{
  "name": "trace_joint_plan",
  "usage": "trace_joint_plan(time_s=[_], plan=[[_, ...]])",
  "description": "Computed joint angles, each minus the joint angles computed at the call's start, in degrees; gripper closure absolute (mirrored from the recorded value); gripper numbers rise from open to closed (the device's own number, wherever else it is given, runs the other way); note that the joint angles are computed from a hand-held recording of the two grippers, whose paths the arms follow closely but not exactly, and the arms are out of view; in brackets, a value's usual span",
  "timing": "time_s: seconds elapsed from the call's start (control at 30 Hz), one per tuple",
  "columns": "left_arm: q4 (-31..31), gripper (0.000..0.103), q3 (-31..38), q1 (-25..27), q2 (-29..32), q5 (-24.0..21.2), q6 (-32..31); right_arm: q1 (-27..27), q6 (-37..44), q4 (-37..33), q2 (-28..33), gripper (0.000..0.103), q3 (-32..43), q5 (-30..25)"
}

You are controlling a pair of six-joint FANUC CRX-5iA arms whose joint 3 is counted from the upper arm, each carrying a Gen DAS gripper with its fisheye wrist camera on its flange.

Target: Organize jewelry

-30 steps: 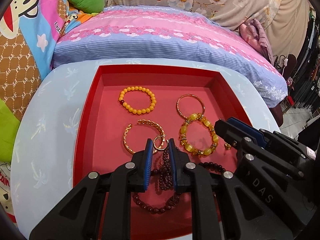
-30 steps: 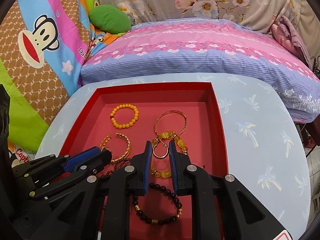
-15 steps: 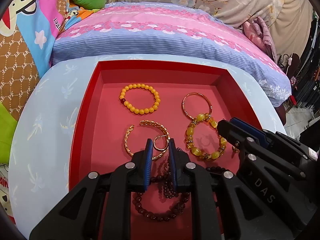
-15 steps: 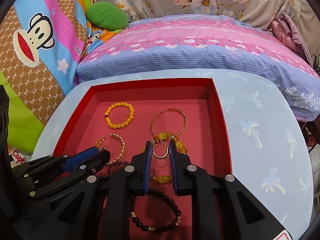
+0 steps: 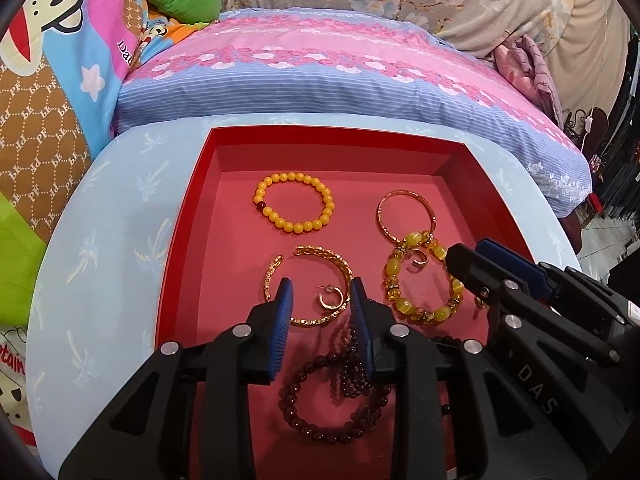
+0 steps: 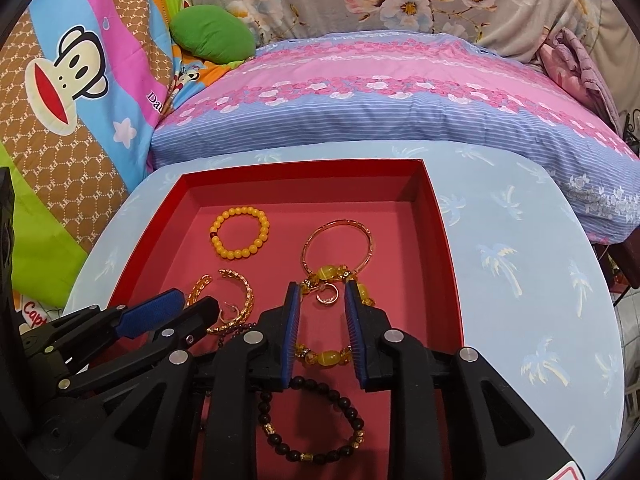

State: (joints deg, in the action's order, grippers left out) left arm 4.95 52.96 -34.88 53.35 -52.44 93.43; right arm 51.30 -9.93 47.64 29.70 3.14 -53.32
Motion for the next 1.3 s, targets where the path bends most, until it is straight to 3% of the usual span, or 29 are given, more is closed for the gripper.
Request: trace_joint_plan(time_s=[0.5,0.83,1.3], plan=[[-1.3,0.073,-7.0,-0.4,-5.2,3.5,1.2,2.7,-1.8,1.5,-1.3,0.076,-0.5,-3.8],[-3.5,0.065,-13.7,-0.9,-10.1,6.4,3.5,5.2,-5.5,3.2,-3.2,0.062,-2.5,-7.0],[-11.6,0.037,-21.0,-2.3,-16.6,8.5,10.5,8.9,-9.6,3.3,-5.3,0.049,-5.1,-10.2]])
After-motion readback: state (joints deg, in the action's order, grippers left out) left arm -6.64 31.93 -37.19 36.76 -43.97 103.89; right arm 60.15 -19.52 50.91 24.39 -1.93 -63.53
